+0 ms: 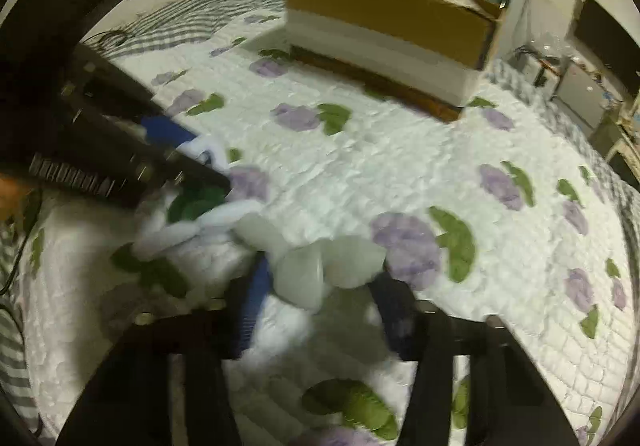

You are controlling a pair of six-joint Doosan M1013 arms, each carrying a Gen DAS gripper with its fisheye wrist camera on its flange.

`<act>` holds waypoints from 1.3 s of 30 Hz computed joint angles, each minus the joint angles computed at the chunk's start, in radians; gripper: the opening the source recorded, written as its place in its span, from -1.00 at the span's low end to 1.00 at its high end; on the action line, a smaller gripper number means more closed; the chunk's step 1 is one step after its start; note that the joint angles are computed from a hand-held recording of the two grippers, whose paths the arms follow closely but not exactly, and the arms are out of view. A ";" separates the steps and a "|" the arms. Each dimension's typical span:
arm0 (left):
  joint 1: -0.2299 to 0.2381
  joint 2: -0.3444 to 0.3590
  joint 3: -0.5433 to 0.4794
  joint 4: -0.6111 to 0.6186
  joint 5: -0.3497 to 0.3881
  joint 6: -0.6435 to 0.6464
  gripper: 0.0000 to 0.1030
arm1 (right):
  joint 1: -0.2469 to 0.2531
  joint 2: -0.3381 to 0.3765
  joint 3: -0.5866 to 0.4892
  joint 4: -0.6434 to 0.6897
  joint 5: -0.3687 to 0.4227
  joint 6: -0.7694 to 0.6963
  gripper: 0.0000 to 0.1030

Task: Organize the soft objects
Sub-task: 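Grasp a white glove with left tool while right tool grasps another glove, then carry both white gloves with both tools over the cardboard box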

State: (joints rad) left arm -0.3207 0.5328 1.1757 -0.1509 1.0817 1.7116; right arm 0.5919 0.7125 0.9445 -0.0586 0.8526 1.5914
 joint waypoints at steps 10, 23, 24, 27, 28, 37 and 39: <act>0.024 -0.021 0.007 -0.053 -0.013 0.026 -0.72 | 0.015 -0.022 0.021 -0.029 -0.026 0.026 -0.39; 0.052 -0.078 0.050 -0.080 -0.159 0.078 -0.81 | 0.029 -0.025 -0.033 -0.138 -0.055 0.163 -0.39; 0.054 -0.081 0.054 -0.080 -0.170 0.080 -0.81 | 0.030 -0.022 -0.044 -0.144 -0.053 0.169 -0.39; 0.061 -0.089 0.057 -0.082 -0.202 0.084 -0.81 | 0.031 -0.012 -0.075 -0.156 -0.048 0.181 -0.39; 0.064 -0.091 0.058 -0.085 -0.214 0.085 -0.81 | 0.032 -0.010 -0.084 -0.163 -0.048 0.185 -0.39; 0.097 -0.090 0.034 -0.131 -0.304 0.114 -0.81 | 0.030 0.031 -0.193 -0.199 -0.072 0.225 -0.39; 0.100 -0.090 0.029 -0.128 -0.333 0.116 -0.81 | 0.027 0.041 -0.214 -0.200 -0.075 0.214 -0.39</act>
State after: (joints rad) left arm -0.2202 0.4432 1.2046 -0.2791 0.7486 1.8276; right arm 0.6186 0.7539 0.7300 -0.2589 0.7772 1.8056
